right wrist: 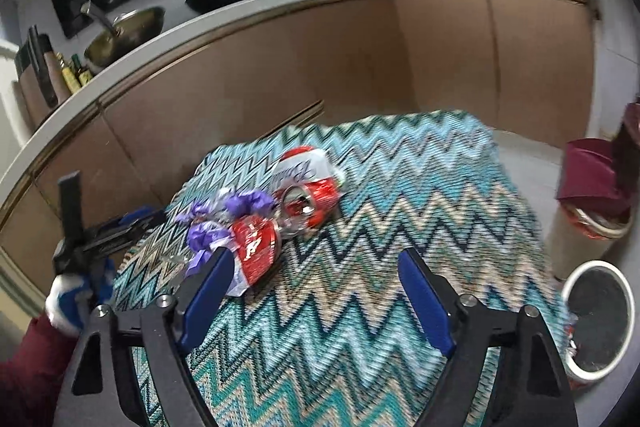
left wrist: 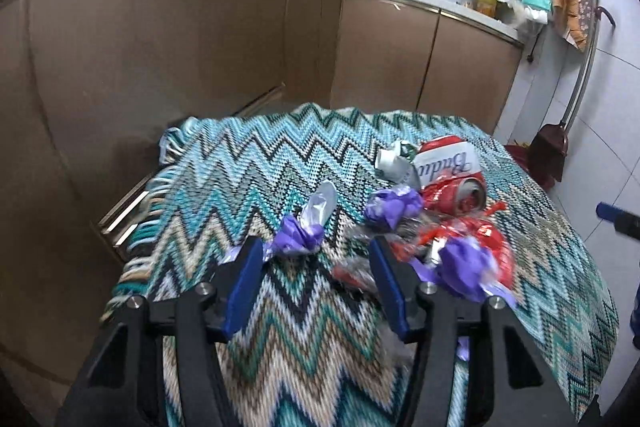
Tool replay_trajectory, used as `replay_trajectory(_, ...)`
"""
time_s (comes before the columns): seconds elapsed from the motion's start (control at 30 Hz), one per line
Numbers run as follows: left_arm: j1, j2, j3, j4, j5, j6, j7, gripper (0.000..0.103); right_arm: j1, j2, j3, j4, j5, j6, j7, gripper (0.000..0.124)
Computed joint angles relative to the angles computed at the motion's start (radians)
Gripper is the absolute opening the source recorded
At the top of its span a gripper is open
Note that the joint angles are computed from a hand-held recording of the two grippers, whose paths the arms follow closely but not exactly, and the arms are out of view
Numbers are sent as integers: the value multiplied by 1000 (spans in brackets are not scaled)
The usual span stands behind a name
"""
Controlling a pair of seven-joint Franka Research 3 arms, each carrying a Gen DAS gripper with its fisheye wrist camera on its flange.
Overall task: Collect trash
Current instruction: 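Grasp a purple wrapper with the left gripper while the right gripper grasps another purple wrapper, then carry both purple wrappers to the white bin and open both grippers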
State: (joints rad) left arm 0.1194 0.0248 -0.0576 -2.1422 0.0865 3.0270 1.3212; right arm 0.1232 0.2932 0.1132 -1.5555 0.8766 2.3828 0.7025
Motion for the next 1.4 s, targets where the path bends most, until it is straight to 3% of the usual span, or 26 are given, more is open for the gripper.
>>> replay_trajectory(0.13,31,98,-34,103,-141,-48,144,53,15,55,16,65,-34,-72,7,68)
replay_trajectory(0.23,60,165,-60,172,-191,-88,190,51,31,92,32,117,-60,-119,-3,68)
replay_trajectory(0.4,105,212,-104,227,-261,-159,250,28,63,161,55,213,-100,-164,-13,68)
replay_trajectory(0.67,120,217,-123,227,-346,-150,311,24,115,279,75,340,-185,-213,18,68)
replay_trajectory(0.77,111,210,-113,215,-337,-138,305,23,121,304,81,363,-199,-225,29,59)
replay_trajectory(1.03,79,139,-79,118,-279,-48,233,22,106,231,86,274,-178,-189,2,44)
replay_trajectory(1.17,93,80,-97,61,-341,-12,258,22,92,142,80,174,-139,-156,-30,43)
replay_trajectory(1.4,27,-61,-35,-52,-339,29,250,22,76,3,56,24,-43,-115,-80,42)
